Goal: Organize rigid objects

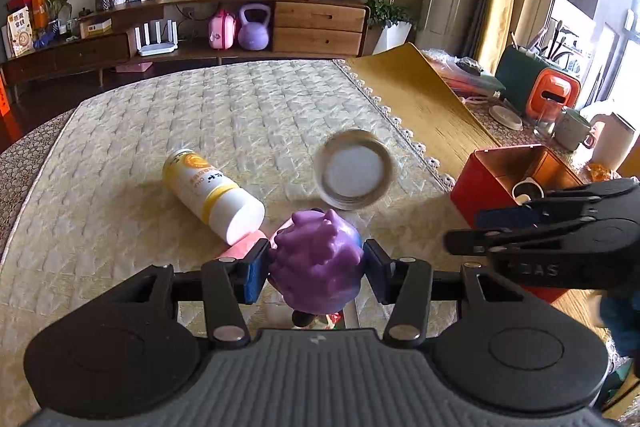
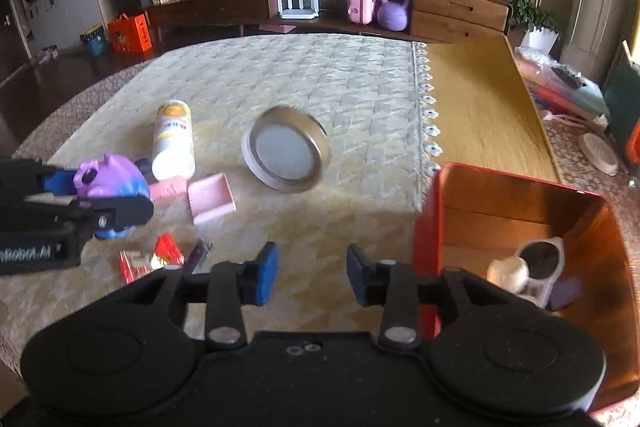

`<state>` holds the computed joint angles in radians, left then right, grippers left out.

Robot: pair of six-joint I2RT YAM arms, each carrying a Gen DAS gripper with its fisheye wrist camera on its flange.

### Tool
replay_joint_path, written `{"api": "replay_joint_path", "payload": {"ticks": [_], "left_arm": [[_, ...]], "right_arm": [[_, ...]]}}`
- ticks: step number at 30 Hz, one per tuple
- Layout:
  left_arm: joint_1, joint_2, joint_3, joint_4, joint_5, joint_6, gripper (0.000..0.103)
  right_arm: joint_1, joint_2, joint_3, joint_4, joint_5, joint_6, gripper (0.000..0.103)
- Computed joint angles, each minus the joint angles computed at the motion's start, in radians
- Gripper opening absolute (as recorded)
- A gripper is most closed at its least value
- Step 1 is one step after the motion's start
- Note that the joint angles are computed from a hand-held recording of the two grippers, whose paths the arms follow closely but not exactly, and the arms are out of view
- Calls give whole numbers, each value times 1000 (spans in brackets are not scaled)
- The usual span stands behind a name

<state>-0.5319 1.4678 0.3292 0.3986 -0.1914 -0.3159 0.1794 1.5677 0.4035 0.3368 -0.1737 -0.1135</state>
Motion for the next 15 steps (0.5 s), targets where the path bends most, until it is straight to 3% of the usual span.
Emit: {"api": "replay_joint_path", "payload": {"ticks": [2,10,15], "left_arm": [[17,3,-2,13,15,9,50],[99,27,1,51,97,33,50],[133,63,6,91,151,20,50]], "right_arm": [[13,66,27,50,-14,25,78],[88,235,143,117,36,38,77],[75,307,256,109,41,66,83]]}}
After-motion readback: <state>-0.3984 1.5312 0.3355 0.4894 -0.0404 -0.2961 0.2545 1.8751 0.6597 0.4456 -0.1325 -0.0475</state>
